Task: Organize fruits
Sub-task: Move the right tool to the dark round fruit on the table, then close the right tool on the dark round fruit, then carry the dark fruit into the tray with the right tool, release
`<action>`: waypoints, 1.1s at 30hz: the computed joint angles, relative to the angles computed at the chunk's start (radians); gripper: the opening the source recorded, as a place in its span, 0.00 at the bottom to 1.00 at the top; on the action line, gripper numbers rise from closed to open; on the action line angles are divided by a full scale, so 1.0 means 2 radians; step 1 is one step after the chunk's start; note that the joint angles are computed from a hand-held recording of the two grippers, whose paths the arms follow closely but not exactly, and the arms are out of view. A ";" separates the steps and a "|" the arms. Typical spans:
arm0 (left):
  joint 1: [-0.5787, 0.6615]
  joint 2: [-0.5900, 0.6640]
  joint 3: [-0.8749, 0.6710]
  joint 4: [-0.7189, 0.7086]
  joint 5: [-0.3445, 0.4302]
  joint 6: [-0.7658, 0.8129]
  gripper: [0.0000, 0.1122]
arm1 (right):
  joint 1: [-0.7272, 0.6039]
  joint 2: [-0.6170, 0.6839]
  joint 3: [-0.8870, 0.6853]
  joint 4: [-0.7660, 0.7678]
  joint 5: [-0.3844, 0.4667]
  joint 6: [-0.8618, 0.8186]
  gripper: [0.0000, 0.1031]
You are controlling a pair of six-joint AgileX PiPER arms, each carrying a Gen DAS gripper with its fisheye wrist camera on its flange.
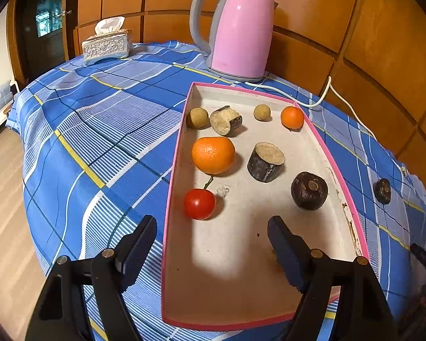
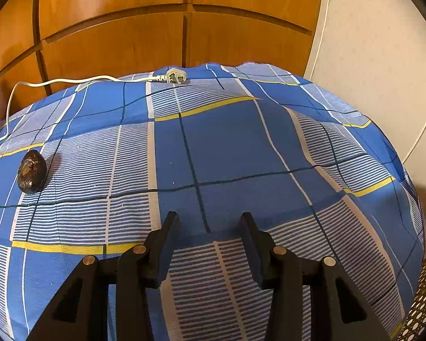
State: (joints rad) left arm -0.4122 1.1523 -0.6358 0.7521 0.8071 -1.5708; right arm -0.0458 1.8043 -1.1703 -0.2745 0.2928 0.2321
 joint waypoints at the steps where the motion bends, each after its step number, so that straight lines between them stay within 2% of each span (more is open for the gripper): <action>1: 0.001 0.001 0.000 -0.001 -0.001 0.001 0.72 | 0.001 0.001 -0.004 -0.002 0.007 0.000 0.43; 3: 0.003 0.003 0.000 -0.004 -0.003 0.003 0.72 | 0.002 0.004 -0.017 0.018 0.023 -0.019 0.43; 5: 0.001 0.003 -0.001 -0.003 -0.002 0.002 0.72 | 0.000 0.005 -0.030 0.096 0.040 -0.095 0.44; 10: -0.002 0.006 -0.002 -0.002 0.000 0.003 0.72 | 0.017 -0.004 -0.035 0.212 0.052 -0.216 0.44; 14: -0.007 0.006 -0.004 -0.002 0.006 0.003 0.72 | 0.029 0.000 -0.055 0.324 0.085 -0.327 0.44; 16: -0.009 0.005 -0.004 0.000 0.008 0.001 0.72 | 0.041 0.004 -0.068 0.365 0.102 -0.371 0.50; 17: -0.010 0.005 -0.005 0.000 0.010 0.001 0.72 | 0.048 0.007 -0.075 0.381 0.108 -0.389 0.61; 18: -0.010 0.004 -0.005 0.000 0.011 0.001 0.72 | 0.055 0.008 -0.080 0.390 0.109 -0.400 0.68; 20: -0.011 0.003 -0.005 0.000 0.013 0.001 0.72 | 0.077 0.013 -0.094 0.385 0.104 -0.408 0.68; 29: -0.011 -0.006 0.002 0.001 0.017 0.000 0.72 | 0.150 0.081 -0.176 0.215 0.097 -0.295 0.67; 30: -0.009 -0.006 0.003 0.000 0.015 0.001 0.72 | 0.155 0.089 -0.183 0.187 0.094 -0.270 0.52; 31: -0.007 -0.006 0.004 -0.001 0.013 0.002 0.72 | 0.156 0.094 -0.188 0.178 0.094 -0.260 0.45; 33: -0.005 -0.007 0.006 -0.002 0.011 0.003 0.72 | 0.156 0.096 -0.182 0.180 0.078 -0.259 0.45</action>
